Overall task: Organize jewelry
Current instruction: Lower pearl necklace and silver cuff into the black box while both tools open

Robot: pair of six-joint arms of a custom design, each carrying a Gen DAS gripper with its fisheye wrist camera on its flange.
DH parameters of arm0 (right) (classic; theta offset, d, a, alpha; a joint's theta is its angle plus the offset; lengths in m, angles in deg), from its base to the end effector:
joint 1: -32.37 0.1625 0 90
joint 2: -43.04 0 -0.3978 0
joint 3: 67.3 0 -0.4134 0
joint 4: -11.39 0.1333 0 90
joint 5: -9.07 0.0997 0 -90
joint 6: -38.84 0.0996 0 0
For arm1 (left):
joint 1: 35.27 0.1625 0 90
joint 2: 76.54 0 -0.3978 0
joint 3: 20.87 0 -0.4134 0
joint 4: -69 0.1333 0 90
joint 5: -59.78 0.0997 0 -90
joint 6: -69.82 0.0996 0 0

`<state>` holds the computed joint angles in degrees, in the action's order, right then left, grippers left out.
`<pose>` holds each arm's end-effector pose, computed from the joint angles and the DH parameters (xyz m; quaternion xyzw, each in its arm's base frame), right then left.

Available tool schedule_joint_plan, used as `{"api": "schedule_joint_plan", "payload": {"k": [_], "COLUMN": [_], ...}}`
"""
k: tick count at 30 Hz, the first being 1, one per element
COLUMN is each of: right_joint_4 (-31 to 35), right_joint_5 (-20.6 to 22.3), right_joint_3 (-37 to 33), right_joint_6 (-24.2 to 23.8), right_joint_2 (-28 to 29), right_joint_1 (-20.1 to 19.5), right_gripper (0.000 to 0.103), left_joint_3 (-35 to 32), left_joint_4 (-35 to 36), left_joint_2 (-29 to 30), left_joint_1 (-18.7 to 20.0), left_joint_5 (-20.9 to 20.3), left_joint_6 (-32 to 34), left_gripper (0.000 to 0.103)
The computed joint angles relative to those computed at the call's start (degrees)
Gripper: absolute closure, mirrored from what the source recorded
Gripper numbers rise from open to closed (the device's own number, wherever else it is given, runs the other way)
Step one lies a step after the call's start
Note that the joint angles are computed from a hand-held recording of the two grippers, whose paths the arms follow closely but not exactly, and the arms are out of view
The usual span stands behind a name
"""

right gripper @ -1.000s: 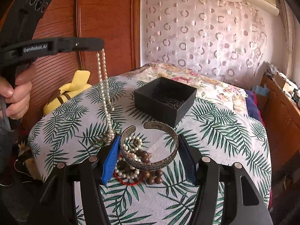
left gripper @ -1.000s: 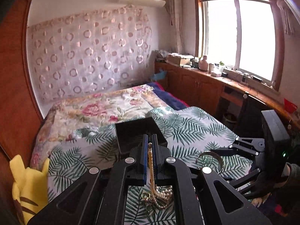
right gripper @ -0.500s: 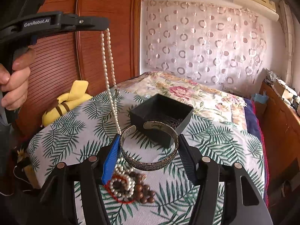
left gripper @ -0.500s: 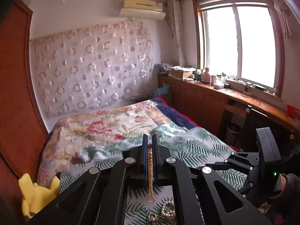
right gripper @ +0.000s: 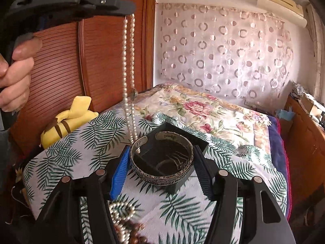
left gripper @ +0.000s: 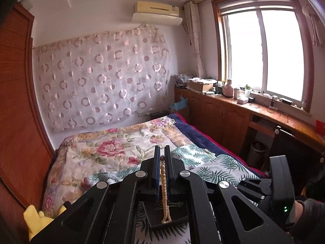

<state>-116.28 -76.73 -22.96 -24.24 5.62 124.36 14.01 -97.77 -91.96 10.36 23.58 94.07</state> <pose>0.1705 -0.8574 0.3200 0.5264 -0.8071 0.2461 0.1042 -0.4603 -0.7761 0.1827 0.2619 0.7687 -0.4904 0.3162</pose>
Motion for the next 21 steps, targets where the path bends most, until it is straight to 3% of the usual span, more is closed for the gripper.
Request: {"api": "schedule_joint_plan", "payload": {"k": [8,15,21], "right_joint_4": [8.4,16.4,18.3], "right_joint_5": [-2.7,-4.8,-4.7], "right_joint_3": [-16.7,-31.3,-35.2], "right_joint_6": [0.7,0.6,1.0], "right_joint_2": [11.6,21.0,23.7], "right_joint_1": [0.0,-0.1,-0.4], "right_gripper": [0.04,0.04,0.04], "left_joint_3": [-14.9,-18.1,-14.5], "left_joint_4": [12.4,19.6,20.3], "left_joint_2": [7.4,9.7,8.5], "left_joint_1": [4.0,7.5,9.6], "left_joint_5": [-2.5,-4.3,-6.5], "left_joint_6": [-3.9,-9.6,-12.8], "left_gripper": [0.099,0.099,0.099]}}
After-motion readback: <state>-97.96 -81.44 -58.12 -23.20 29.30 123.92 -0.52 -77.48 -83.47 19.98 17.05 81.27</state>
